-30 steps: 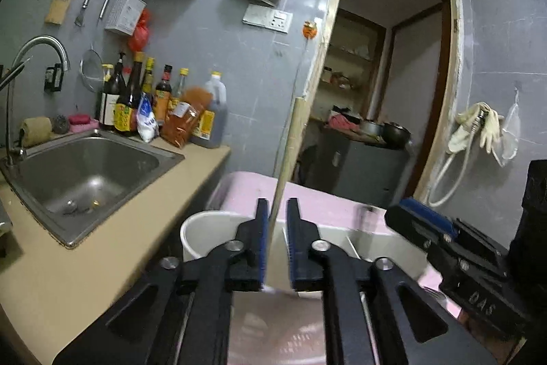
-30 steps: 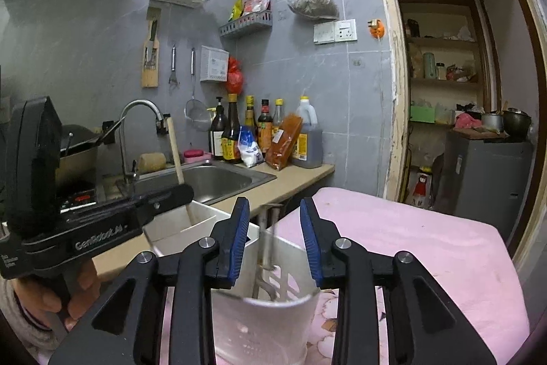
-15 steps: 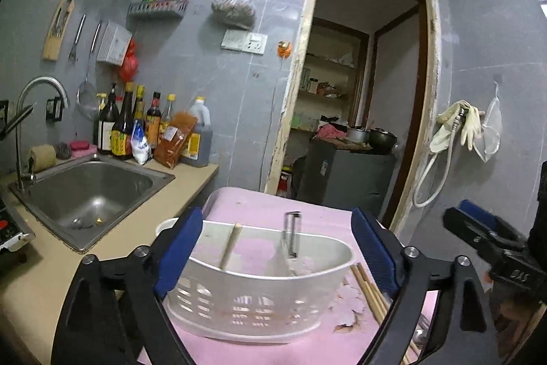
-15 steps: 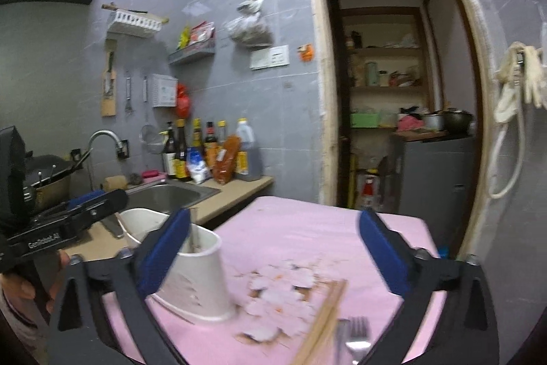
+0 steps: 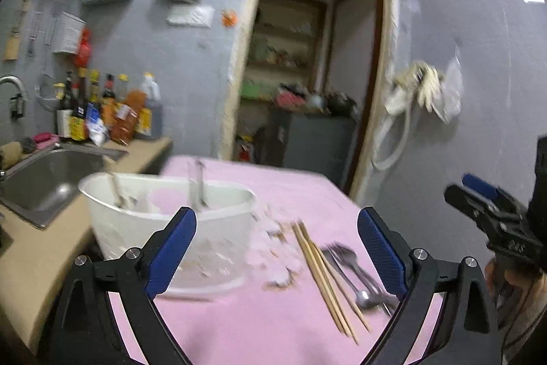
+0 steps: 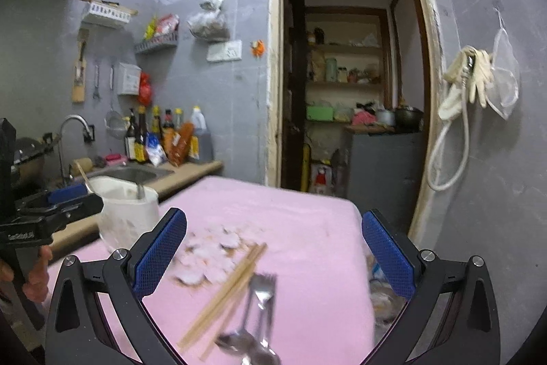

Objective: Organize utensils
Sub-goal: 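Open both grippers and move them back toward the utensils, then grasp a metal spoon with the right gripper while the left grasps a chopstick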

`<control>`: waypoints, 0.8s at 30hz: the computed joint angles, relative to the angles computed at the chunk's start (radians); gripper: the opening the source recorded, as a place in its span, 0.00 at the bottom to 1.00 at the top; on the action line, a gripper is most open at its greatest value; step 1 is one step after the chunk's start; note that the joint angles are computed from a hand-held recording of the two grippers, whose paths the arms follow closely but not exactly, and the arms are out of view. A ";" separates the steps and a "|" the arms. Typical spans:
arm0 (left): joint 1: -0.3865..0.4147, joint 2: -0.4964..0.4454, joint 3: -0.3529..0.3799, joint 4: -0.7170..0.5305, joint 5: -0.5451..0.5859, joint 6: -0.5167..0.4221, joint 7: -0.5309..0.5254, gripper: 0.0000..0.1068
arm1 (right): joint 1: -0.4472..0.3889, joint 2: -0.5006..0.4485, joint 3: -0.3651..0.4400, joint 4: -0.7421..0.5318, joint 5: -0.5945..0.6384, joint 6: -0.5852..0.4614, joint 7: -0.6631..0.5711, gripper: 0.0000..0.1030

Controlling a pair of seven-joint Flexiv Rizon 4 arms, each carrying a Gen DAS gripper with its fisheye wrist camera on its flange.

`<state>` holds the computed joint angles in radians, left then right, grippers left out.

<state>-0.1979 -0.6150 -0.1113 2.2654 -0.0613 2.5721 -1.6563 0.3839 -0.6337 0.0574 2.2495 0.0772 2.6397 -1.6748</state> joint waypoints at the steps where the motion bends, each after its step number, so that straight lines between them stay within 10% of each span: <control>1: -0.003 0.000 -0.008 -0.011 0.011 -0.044 0.016 0.87 | -0.003 0.000 -0.004 0.003 0.002 -0.017 0.002 1.00; 8: -0.075 -0.032 -0.007 -0.085 -0.039 -0.256 0.138 0.85 | -0.050 -0.004 -0.015 0.003 -0.048 -0.179 0.051 0.81; 16: 0.006 -0.063 -0.091 -0.172 0.017 -0.523 0.152 0.43 | -0.150 -0.030 0.013 -0.015 -0.236 -0.384 0.131 0.42; 24: 0.118 -0.104 -0.204 -0.264 0.026 -0.769 0.166 0.18 | -0.185 -0.045 0.036 -0.035 -0.339 -0.518 0.150 0.25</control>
<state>-0.0795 -0.7188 -0.3149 2.0013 -0.0353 1.8027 -1.4899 0.1988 -0.6783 0.0930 2.2140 -0.2619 2.1221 -1.5250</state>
